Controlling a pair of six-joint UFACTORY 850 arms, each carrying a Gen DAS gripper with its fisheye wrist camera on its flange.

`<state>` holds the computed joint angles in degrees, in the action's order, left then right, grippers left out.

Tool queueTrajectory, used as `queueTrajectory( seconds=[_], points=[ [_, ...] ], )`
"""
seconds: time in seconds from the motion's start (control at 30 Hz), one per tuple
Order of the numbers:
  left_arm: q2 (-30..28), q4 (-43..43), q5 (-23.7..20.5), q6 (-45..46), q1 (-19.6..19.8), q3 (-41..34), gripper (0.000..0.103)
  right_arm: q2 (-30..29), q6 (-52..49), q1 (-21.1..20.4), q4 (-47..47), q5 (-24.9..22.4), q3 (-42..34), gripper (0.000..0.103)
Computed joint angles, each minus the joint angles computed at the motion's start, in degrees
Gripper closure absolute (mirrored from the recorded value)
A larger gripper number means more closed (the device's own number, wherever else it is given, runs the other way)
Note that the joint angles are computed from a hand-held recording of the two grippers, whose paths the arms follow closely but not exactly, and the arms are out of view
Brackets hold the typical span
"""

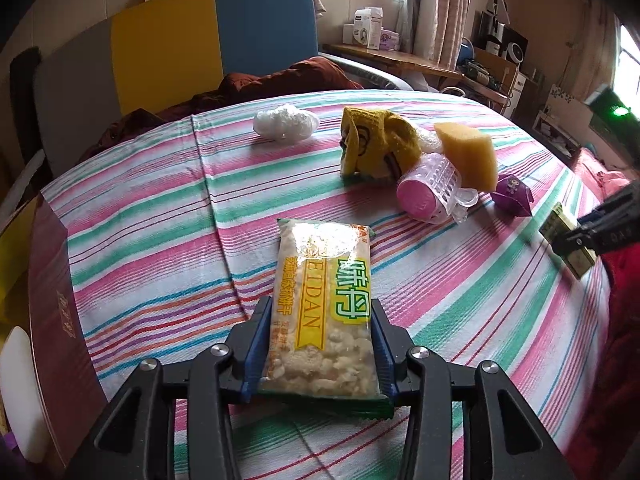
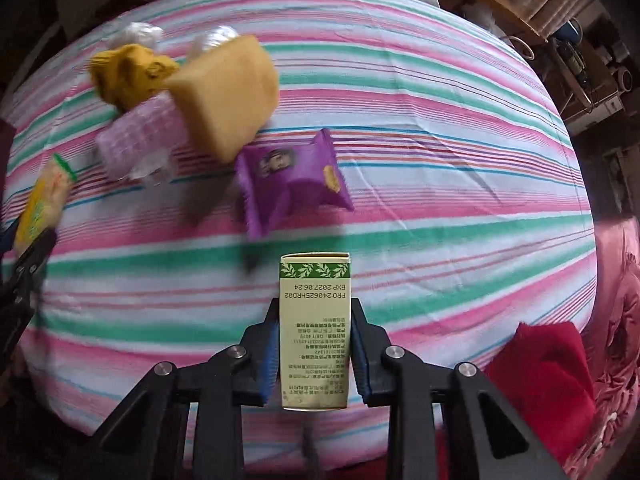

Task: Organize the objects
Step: 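Carry the cracker packet and green-white box over the gold box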

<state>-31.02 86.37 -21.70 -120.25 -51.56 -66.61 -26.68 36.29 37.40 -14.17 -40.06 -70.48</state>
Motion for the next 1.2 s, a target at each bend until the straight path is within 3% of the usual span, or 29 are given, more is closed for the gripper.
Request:
queueTrajectory(
  seconds=[0.17, 0.27, 0.47, 0.63, 0.8, 0.97, 1.2],
  points=[
    [2.88, 3.34, 3.48, -5.68, 0.27, 2.74, 0.058, 6.08, -1.03, 1.67, 3.40, 8.36, 5.69, 0.074],
    [5.73, 7.80, 2.41, -10.87, -0.77, 5.05, 0.057, 6.88, -0.49, 3.46, 3.65, 11.34, 5.75, 0.074],
    [14.03, 11.25, -3.41, -16.95, -2.40, 10.63, 0.057, 5.63, 0.82, 8.48, 3.71, 14.68, 1.60, 0.074],
    [22.29, 4.76, -10.86, -15.61, -2.53, 16.96, 0.057, 0.48, -8.69, 11.56, 11.47, 16.94, -6.58, 0.074],
    [29.84, -4.31, -15.84, -13.47, -1.07, 23.79, 0.057, -6.33, -17.90, 15.35, 17.43, 15.97, -16.87, 0.074],
    [36.02, -12.57, -19.72, -10.97, 1.38, 30.30, 0.057, -14.27, -23.86, 19.34, 19.39, 11.49, -29.42, 0.074],
    [39.36, -18.38, -17.81, -9.80, 4.99, 35.88, 0.057, -25.70, -27.66, 22.01, 19.39, 1.86, -45.46, 0.074]
  ],
)
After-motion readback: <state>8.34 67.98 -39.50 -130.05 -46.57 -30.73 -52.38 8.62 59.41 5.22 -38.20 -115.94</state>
